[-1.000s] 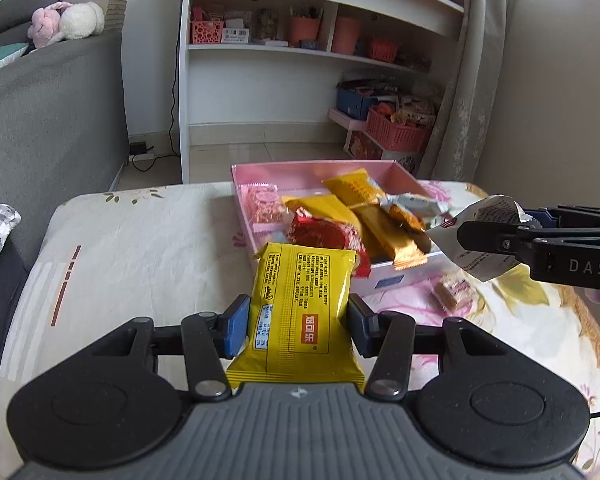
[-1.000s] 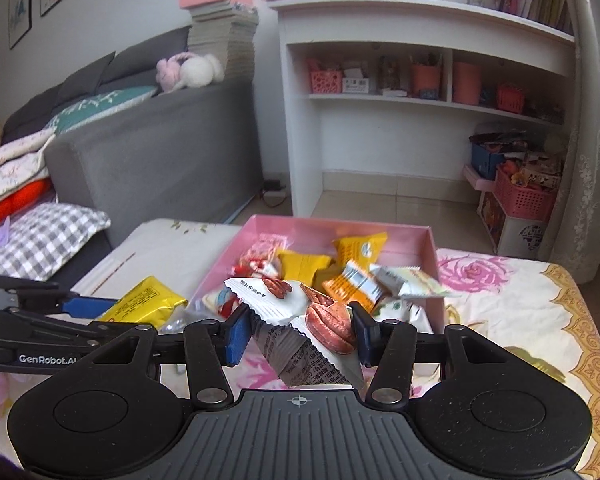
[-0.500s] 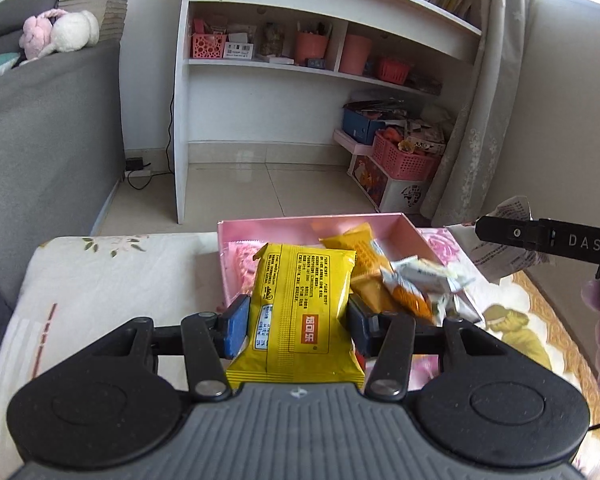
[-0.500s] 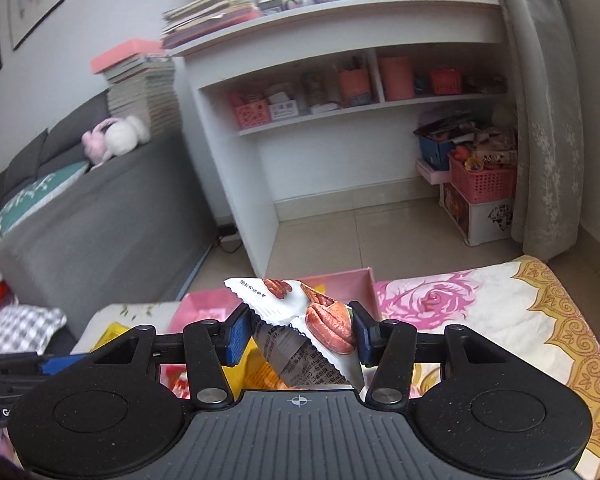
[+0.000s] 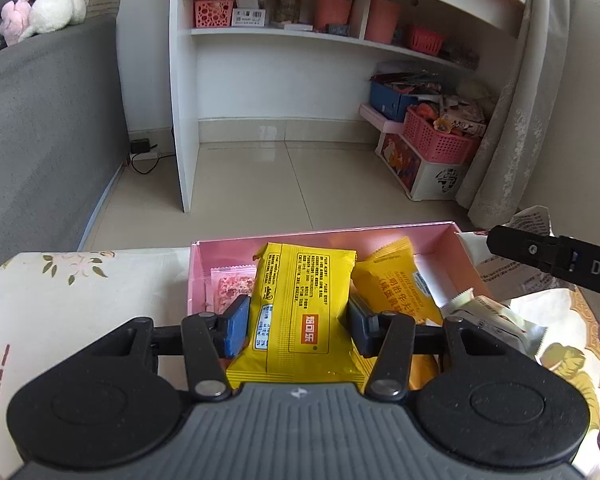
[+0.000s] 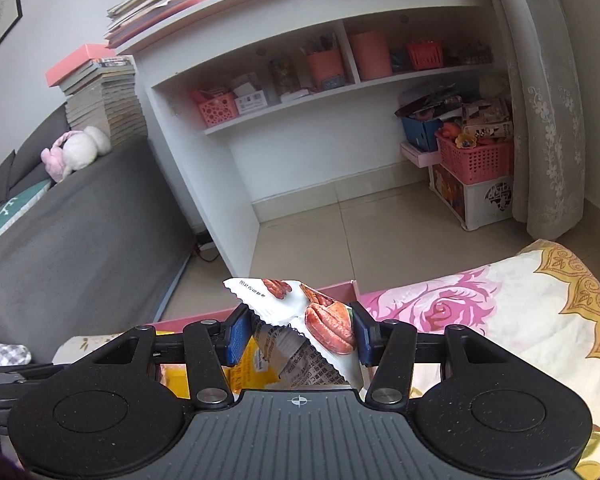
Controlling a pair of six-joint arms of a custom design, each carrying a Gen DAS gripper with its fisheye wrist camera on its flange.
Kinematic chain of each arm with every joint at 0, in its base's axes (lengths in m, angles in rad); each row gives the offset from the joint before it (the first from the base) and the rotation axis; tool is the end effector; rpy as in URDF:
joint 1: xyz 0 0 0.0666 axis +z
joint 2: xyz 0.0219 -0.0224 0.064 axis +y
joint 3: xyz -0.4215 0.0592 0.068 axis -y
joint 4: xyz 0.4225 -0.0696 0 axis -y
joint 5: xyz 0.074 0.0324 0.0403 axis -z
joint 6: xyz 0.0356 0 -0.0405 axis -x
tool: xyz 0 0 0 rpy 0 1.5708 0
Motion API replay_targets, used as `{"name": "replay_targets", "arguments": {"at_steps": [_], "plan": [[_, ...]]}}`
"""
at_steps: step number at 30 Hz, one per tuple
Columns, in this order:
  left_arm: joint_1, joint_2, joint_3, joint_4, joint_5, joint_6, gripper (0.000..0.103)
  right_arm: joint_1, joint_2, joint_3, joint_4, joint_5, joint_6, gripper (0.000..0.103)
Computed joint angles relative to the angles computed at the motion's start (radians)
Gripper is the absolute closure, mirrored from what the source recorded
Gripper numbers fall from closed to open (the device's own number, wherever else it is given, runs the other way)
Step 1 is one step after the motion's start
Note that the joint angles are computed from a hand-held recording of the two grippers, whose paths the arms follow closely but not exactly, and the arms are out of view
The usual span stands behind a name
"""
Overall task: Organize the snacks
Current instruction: 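Carry both packets over the pink box, lower them in and open both tools, then withdraw both tools from the box toward the remaining loose snacks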
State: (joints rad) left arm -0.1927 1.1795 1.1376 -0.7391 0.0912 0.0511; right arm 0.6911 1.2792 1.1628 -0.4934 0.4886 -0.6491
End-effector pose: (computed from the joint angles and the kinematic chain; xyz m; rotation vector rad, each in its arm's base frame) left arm 0.4152 -0.0847 0.4513 0.2116 2.3496 -0.2264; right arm 0.3745 0.2875 0.4442 0.2281 2.1001 0.2689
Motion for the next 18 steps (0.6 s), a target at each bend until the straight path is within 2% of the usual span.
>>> {"name": "replay_targets", "arguments": {"at_steps": [8, 9, 10, 12, 13, 18], "plan": [[-0.006, 0.045, 0.017, 0.009, -0.036, 0.021, 0.055, -0.017, 0.013, -0.012, 0.028, -0.008, -0.011, 0.050], [-0.006, 0.043, 0.014, 0.013, -0.037, 0.019, 0.054, -0.022, 0.014, -0.010, 0.029, -0.018, -0.013, 0.048], [-0.007, 0.043, 0.012, 0.020, -0.044, 0.020, 0.053, -0.024, 0.012, -0.013, 0.035, -0.026, -0.014, 0.041], [-0.011, 0.038, 0.007, 0.030, -0.058, 0.021, 0.040, -0.025, 0.007, -0.016, 0.044, -0.034, -0.013, 0.036], [-0.011, 0.035, 0.005, 0.036, -0.057, 0.019, 0.037, -0.024, 0.006, -0.016, 0.044, -0.035, -0.009, 0.036], [-0.014, 0.022, 0.001, 0.032, -0.052, -0.006, 0.034, -0.014, 0.005, -0.003, 0.022, -0.023, -0.002, 0.030]]}}
